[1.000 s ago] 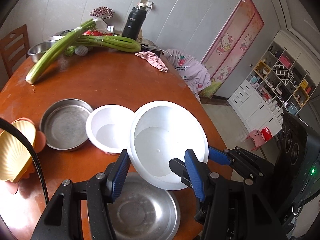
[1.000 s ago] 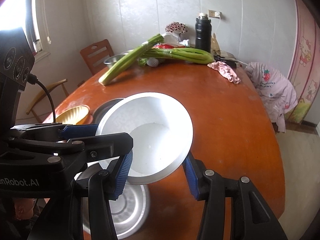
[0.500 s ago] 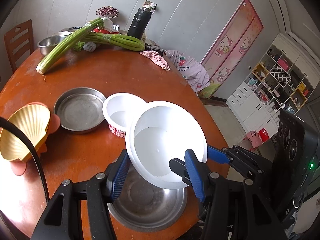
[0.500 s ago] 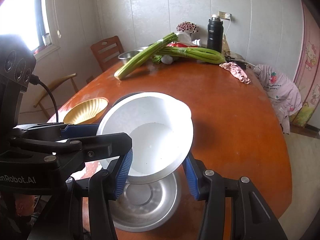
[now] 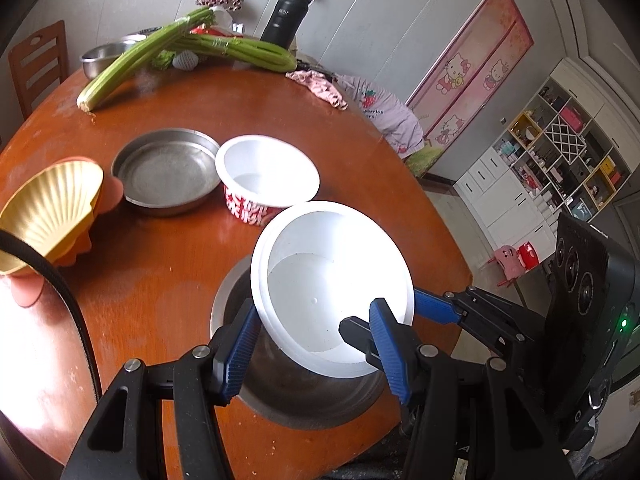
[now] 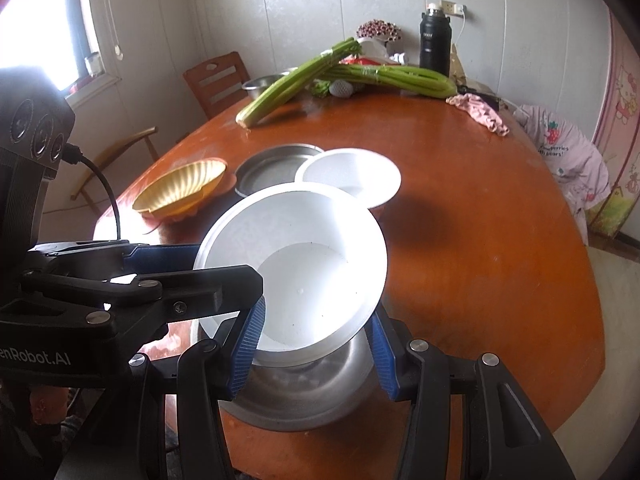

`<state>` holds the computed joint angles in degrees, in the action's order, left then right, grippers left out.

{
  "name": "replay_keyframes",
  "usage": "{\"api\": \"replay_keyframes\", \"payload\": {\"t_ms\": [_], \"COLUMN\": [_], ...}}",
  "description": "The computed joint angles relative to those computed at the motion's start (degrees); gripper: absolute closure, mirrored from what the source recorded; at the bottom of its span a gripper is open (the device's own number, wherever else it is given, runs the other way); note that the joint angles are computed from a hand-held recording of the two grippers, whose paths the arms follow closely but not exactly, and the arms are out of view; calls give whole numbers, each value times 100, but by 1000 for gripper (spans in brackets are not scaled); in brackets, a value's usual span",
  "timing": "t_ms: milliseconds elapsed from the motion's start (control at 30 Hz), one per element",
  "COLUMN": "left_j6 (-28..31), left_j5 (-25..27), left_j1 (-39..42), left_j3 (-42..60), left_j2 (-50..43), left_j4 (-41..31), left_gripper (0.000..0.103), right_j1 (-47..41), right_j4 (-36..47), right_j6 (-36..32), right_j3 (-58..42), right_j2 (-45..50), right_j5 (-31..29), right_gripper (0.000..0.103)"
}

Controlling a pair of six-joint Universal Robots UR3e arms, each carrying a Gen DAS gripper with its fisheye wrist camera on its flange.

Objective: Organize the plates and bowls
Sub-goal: 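Carry the white bowl over the steel bowl and lower it inside, then open the left gripper to release the white bowl in the steel bowl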

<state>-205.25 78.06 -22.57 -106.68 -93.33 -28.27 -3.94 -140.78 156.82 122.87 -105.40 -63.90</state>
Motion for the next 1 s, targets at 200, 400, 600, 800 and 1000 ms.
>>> {"api": "replay_keyframes", "payload": {"t_ms": [200, 400, 600, 800, 1000], "left_j6": [-23, -37, -65, -67, -120], "left_j5": [18, -36, 20, 33, 147], "left_j1": [-25, -8, -63, -65, -77], "left_j3": [-159, -219, -160, -91, -42], "left_j2": [0, -64, -184, -293, -334], "left_j4": [39, 51, 15, -12, -73], "left_gripper": [48, 48, 48, 48, 48], "right_j1": [65, 73, 80, 79, 104], "right_j4": [-11, -34, -94, -104, -173], "right_j6": [-11, -10, -10, -17, -6], "right_j3": [60, 134, 167, 157, 149], "right_j2": [130, 199, 334, 440, 517], "right_j5": [-48, -52, -59, -85, -118], "right_gripper": [51, 51, 51, 51, 51]}}
